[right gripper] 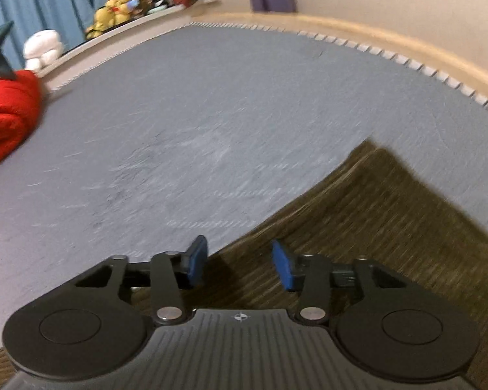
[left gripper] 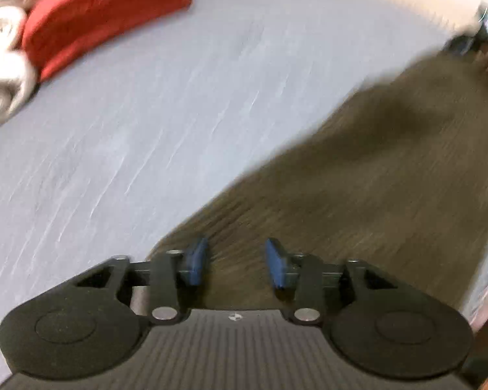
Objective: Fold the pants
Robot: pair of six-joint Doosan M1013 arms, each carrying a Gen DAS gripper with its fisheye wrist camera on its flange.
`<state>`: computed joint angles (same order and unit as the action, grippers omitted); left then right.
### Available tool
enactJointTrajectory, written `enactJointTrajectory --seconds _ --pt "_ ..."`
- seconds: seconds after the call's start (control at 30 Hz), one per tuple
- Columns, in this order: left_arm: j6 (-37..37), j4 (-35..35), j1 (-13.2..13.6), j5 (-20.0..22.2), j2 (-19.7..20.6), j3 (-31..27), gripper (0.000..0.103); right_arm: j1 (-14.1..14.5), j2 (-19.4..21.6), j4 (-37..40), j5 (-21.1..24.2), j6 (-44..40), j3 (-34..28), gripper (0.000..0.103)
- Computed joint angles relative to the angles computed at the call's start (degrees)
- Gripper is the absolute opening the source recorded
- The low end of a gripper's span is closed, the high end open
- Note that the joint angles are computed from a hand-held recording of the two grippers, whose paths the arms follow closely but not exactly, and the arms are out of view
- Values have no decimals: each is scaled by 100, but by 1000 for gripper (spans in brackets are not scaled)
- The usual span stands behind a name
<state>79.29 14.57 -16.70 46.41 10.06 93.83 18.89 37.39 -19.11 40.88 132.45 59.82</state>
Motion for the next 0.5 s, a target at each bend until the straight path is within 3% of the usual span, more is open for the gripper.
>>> enactJointTrajectory --seconds 0.07,0.37,0.43,0.5 --pt "244 -419 120 -223 -114 117 34 8 42 -334 101 210 -15 40" --pt "750 -461 -39 313 -313 235 33 155 202 -960 568 592 -286 40" --pt "825 -375 -82 351 -386 298 33 238 287 -1493 949 937 -454 42" --pt "895 -316 -138 362 -489 392 33 284 252 -1755 876 1207 -463 42"
